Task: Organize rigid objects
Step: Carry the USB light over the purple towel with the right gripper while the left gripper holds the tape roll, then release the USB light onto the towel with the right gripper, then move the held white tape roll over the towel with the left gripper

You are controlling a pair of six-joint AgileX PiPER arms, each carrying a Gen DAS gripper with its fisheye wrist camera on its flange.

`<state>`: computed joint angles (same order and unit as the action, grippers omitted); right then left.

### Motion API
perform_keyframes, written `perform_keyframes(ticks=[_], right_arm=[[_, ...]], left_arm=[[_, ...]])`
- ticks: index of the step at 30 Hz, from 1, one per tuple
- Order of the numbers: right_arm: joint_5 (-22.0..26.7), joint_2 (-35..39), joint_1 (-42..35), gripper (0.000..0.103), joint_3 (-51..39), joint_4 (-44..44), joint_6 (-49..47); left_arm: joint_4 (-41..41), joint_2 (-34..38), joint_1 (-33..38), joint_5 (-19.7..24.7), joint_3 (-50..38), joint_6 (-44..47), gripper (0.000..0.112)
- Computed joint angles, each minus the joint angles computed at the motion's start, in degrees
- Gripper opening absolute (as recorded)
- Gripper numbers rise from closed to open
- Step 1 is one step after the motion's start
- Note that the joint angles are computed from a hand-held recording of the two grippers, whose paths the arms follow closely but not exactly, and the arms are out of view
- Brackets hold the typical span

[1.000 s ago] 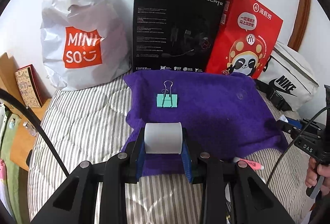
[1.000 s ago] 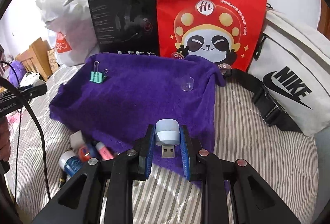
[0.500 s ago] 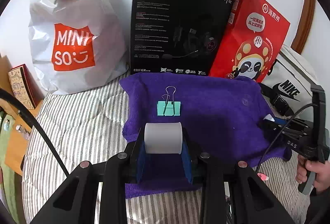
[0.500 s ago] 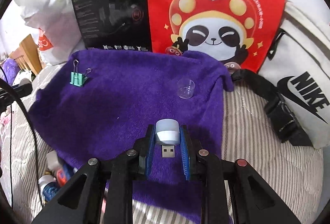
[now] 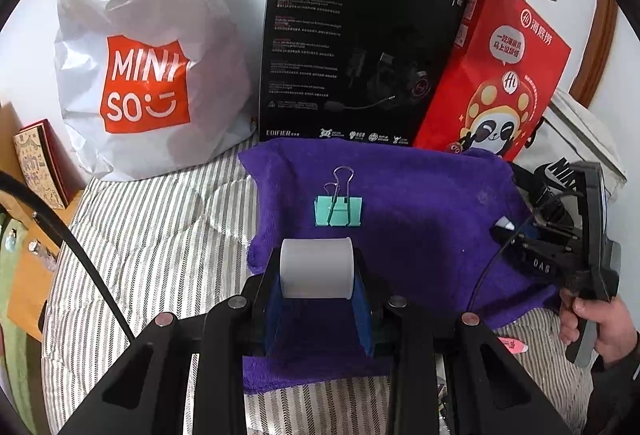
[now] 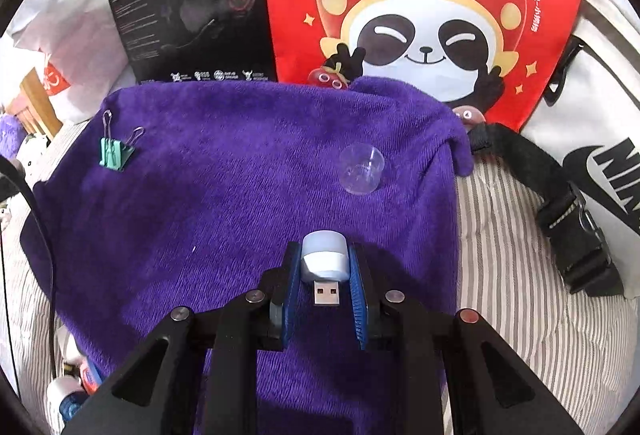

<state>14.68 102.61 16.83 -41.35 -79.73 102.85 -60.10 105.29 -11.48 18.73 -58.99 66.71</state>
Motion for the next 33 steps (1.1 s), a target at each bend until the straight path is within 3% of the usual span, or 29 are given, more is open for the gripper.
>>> perform_keyframes(ticks=[8,10,11,16,21,28,33], right_arm=[[-0.8,1.0,-0.8,0.028,-0.6,-3.1,1.7],[-1.6,0.7,-1.4,0.046,-0.5,-0.5,-1.8],[-2.5,0.2,-1.7,0.049,-0.1,1.5,-4.0],[-2.8,-3.7,-1.0,0.05,3.2,3.6,-4.6],[1.4,-10.1,2.9,0.05,7.1,10.4,-8.3],[4.1,-19.2,7.3,0.05,13.4,15.4,-8.0],[6.9,-23.4,11.6,0.05,16.6,13.1,-0.9]], left_arm=[[3.0,1.2,-0.7,0.1,-0.8,-2.8,0.029],[4.2,1.9,-1.0,-0.1,-1.3,-4.2,0.029],[4.5,2.2,-1.1,0.2,-1.7,-4.6,0.029],[3.6,3.9,-1.2,0.8,-3.0,-4.6,0.029],[2.5,5.3,-0.8,1.9,-4.2,-4.3,0.029],[16.8,7.1,-4.9,-1.9,-7.6,-19.1,0.029],[30.5,8.6,-7.6,-3.8,-9.9,-32.2,0.029]])
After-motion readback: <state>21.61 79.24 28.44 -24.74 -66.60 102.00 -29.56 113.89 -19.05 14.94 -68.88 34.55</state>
